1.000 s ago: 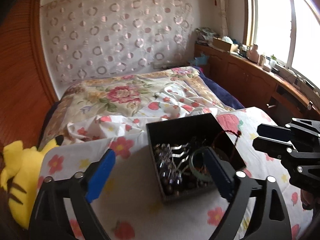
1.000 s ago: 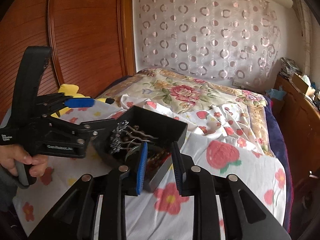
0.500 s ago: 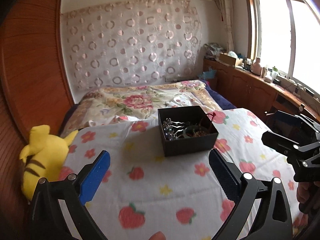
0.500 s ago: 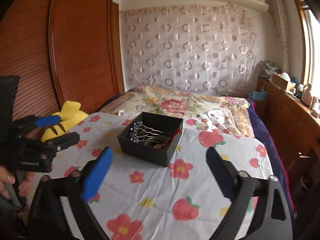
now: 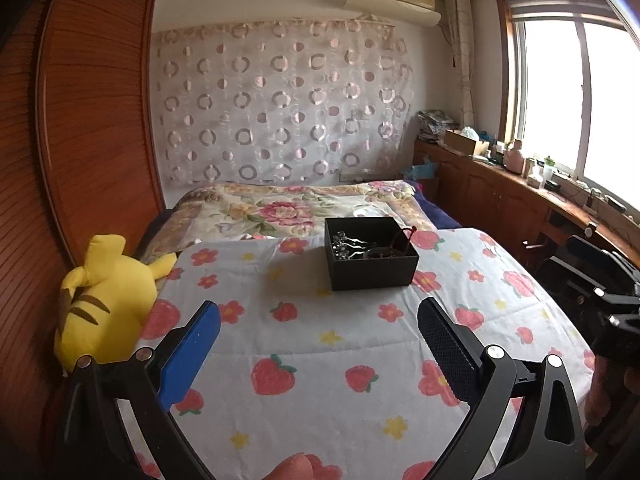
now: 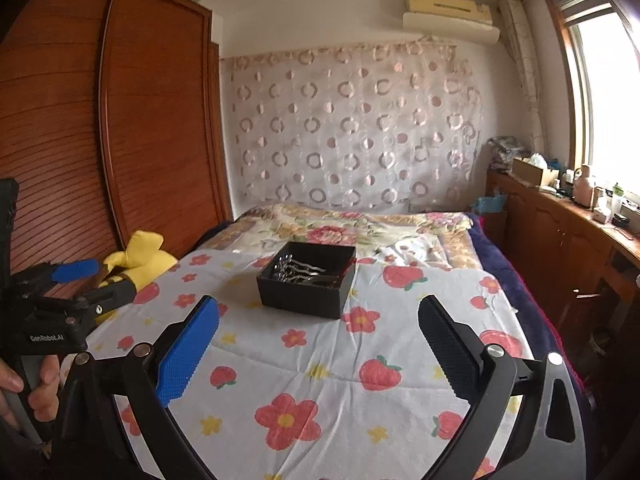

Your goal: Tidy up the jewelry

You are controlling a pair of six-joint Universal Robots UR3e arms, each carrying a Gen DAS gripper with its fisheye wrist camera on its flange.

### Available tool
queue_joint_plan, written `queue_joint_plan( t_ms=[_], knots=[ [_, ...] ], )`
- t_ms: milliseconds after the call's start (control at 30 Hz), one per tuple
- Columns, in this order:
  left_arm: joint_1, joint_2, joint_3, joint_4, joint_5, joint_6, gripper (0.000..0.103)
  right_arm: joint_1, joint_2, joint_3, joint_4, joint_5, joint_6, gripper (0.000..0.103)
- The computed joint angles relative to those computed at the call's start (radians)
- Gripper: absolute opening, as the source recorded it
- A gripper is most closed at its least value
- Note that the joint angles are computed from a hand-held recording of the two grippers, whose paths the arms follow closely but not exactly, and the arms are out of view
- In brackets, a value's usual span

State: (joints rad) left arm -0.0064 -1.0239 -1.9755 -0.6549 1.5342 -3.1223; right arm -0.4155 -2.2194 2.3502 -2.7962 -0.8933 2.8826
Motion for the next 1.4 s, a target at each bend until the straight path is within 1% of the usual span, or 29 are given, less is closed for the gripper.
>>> queue_joint_plan(
  t_ms=[100, 200, 233, 300, 400, 700, 1133, 1400],
  knots=[
    [0.033, 0.034, -0.015, -0.014, -0.033, 0.003, 0.095, -0.006, -0.014, 0.011, -0.025, -0.008, 0.017, 0.101],
    [0.027, 0.032, -0.023, 0.003, -0.021, -0.002, 0.095, 0.004, -0.013, 0.014, -0.04, -0.028, 0.025, 0.1],
    [0.033, 0.038, -0.029, 0.005, -0.029, -0.003, 0.095, 0.006, -0.012, 0.014, -0.042, -0.032, 0.027, 0.1],
    [0.036, 0.044, -0.035, 0.009, -0.032, -0.004, 0.095, -0.001, -0.018, 0.016, -0.034, -0.024, 0.022, 0.1],
    [0.017, 0.032, -0.029, 0.02, -0.009, -0.01, 0.095, 0.013, -0.006, 0.023, -0.054, -0.039, 0.026, 0.1],
    [0.013, 0.031, -0.031, 0.023, -0.011, -0.012, 0.095, 0.034, 0.025, 0.052, -0.108, -0.054, 0.034, 0.1],
    [0.005, 0.028, -0.032, 0.033, -0.002, -0.015, 0.095, 0.041, 0.027, 0.047, -0.109, -0.063, 0.039, 0.1],
    [-0.029, 0.021, -0.008, 0.034, 0.032, -0.026, 0.095, 0.032, 0.019, 0.05, -0.102, -0.057, 0.035, 0.1]
  ],
)
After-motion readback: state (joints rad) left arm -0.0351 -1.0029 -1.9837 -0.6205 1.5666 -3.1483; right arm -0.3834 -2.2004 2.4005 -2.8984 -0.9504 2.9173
